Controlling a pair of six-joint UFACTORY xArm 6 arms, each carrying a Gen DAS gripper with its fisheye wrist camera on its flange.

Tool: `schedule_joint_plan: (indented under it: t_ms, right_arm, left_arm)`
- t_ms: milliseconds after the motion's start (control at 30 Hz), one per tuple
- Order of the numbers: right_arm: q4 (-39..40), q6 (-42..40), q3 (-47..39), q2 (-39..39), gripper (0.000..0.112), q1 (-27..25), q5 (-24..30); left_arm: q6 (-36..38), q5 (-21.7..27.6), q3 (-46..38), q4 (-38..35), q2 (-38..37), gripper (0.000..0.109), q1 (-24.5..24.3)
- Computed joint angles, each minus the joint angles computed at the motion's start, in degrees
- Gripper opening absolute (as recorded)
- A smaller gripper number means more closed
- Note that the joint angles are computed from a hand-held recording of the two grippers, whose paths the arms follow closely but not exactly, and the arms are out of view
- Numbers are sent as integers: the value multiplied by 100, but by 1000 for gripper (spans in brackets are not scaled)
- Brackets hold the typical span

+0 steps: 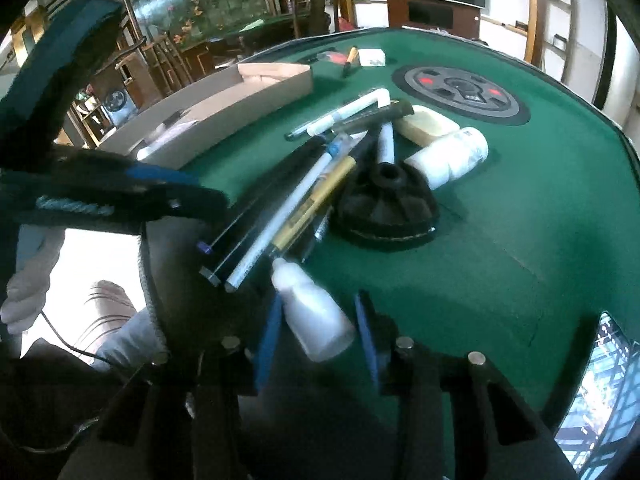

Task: Organize rigid objects
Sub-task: 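Grasp the black purple-capped marker with the left tool while the right tool grasps the small white bottle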

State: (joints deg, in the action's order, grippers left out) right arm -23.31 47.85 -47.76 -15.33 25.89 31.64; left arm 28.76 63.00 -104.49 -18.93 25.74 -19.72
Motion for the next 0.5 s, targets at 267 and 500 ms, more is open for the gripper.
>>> schedule_joint_plan:
  t_ms: [267, 500]
  right_arm:
    - [-370, 240, -251, 142, 34, 132, 467]
    - [-390, -22, -285, 183, 28, 103, 664]
  left_arm:
    - [-213, 428, -890, 345, 683, 23, -148]
    - [-102, 175, -955, 414, 809, 22, -205]
